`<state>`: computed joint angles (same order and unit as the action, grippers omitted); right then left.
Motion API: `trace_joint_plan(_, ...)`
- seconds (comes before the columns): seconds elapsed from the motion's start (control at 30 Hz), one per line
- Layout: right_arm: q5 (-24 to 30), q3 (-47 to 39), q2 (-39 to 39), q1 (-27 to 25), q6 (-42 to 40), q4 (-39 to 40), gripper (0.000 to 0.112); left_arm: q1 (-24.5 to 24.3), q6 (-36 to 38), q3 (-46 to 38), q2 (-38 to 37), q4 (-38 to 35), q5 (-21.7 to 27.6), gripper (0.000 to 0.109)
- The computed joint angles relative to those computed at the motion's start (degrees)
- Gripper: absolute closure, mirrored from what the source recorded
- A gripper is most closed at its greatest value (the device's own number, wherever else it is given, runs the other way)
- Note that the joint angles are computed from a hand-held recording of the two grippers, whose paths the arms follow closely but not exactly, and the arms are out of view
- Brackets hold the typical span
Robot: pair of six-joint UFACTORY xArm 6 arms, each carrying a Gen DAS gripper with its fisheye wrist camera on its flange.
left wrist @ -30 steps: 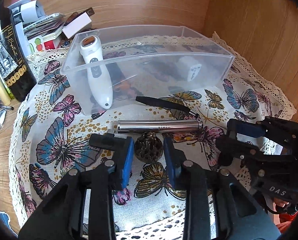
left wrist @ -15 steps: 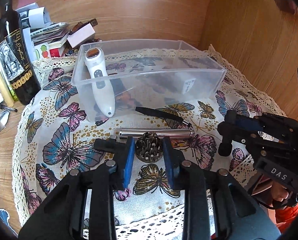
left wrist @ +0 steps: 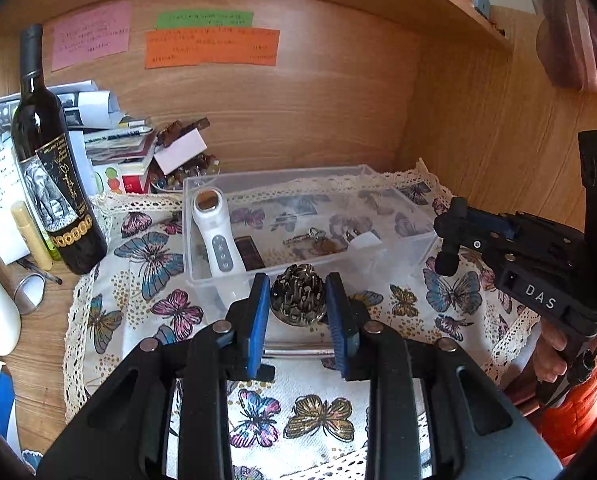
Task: Organize rigid objects
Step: 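Release the black clip into the box with the right tool while the left tool drops the spiky object in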
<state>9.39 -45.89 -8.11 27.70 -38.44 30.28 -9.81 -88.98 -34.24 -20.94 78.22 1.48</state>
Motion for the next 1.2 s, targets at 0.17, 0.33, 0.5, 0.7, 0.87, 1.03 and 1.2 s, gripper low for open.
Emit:
trace_joint_plan(0.17,-1.6,-3.5,3.0,0.5,0.8,-2.3,0.092,1.4,0.6,-3.4,1.9,0.1,0.0,0.080)
trace_joint_plan(0.33,-2.7,-7.0,6.7,0.7,4.0,-7.2,0.092,2.5,4.5,-6.7,4.9,-3.9,0.0,0.080)
trace_joint_plan(0.5,-2.4,-10.6,10.7,0.5,6.1,-10.2,0.092,3.3,11.1,-9.5,8.8,-10.9,0.0,0.080)
trace_joint_plan(0.7,0.0,-14.5,15.2,0.5,9.4,-14.7,0.092,2.2,27.5,-12.3,15.6,-28.5,0.2,0.080)
trace_joint_plan(0.87,4.0,-17.4,18.3,1.0,8.3,-13.5,0.092,0.3,38.7,-15.2,20.9,-40.1,1.7,0.080)
trace_joint_plan(1.03,8.3,-19.7,20.7,0.8,7.9,-12.7,0.092,-0.7,40.7,-17.0,23.4,-41.5,2.9,0.080)
trace_joint_plan(1.2,10.3,-20.4,21.7,0.5,9.6,-14.7,0.091,-0.8,35.8,-17.4,23.0,-36.1,4.2,0.079)
